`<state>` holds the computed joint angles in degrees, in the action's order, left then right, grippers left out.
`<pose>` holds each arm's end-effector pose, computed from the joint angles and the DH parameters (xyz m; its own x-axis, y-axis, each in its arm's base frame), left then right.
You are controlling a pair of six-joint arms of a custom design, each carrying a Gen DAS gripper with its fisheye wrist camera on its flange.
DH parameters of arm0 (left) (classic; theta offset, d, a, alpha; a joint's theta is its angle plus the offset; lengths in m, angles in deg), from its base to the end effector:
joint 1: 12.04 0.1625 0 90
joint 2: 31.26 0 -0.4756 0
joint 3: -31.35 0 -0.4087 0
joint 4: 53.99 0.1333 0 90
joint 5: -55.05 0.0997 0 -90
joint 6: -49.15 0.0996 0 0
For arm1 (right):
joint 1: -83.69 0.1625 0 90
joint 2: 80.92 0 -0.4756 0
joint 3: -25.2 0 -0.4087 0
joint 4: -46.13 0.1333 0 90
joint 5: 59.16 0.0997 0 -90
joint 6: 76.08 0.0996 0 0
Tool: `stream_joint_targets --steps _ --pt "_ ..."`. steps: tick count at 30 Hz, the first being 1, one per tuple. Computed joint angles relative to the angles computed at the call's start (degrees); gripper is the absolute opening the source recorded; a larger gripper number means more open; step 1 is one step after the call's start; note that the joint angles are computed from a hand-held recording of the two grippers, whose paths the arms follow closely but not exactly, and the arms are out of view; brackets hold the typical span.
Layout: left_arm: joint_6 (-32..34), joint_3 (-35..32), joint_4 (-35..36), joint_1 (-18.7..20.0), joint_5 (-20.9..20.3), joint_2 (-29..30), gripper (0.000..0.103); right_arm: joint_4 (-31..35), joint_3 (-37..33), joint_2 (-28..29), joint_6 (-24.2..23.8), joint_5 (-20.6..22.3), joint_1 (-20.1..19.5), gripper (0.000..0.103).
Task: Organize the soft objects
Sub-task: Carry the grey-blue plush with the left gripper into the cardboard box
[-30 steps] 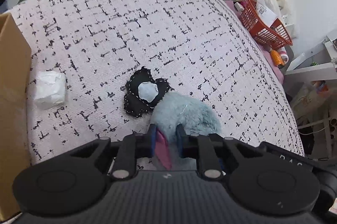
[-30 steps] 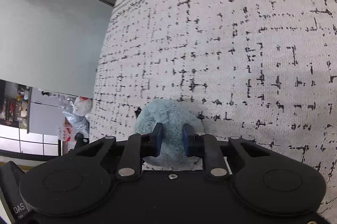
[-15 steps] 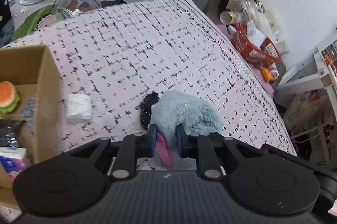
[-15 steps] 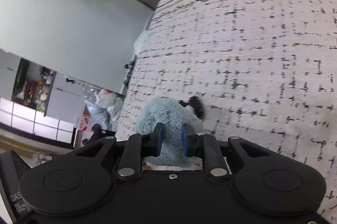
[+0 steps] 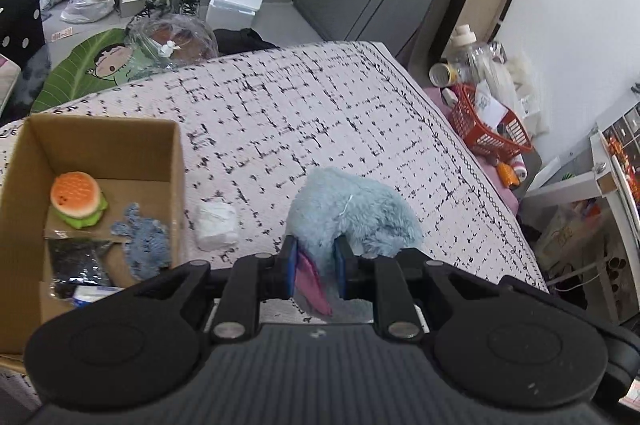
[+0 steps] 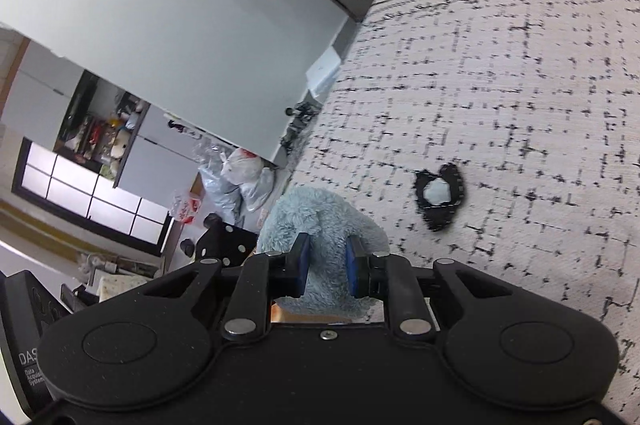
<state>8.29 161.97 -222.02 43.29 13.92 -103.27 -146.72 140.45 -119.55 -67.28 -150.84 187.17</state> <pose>-0.0992 -0.5096 0.2373 -0.8679 -0.3802 -0.3197 -0.0414 0.6967 -0.7162 0.2665 -0.5526 0.0166 -0.9956 -0.0844 -0.0416 -0.0575 0.8958 -0.4408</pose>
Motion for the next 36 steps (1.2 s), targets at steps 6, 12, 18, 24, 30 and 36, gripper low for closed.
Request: stream_joint_targets --steps 6,12,18,24,30,36 --pt "0.92 2.29 -0.77 -0.77 0.88 -3.96 0.018 -2.12 0.14 0.99 -0.74 1.84 1.49 0.019" --pt "0.69 4.08 -0.15 -0.68 1.78 -8.0 0.018 -2.55 -0.59 2.61 -1.9 2.9 3.36 0.019" --pt "0.86 5.71 0.04 0.22 1.69 -11.67 0.018 -2.82 -1.6 4.39 -2.47 2.69 5.33 0.019" --pt "2.05 6.58 -0.44 1.45 1.14 -14.12 0.018 -4.32 -2.39 6.31 -2.22 2.38 6.57 0.019" --pt "3.32 7.24 -0.78 3.43 0.23 -16.34 0.018 -4.28 -3.66 8.55 -2.53 1.34 7.82 0.019" --pt "3.97 7.91 -1.37 6.13 -1.21 -17.81 0.017 -2.57 -5.31 10.67 -3.26 -0.15 8.76 0.019"
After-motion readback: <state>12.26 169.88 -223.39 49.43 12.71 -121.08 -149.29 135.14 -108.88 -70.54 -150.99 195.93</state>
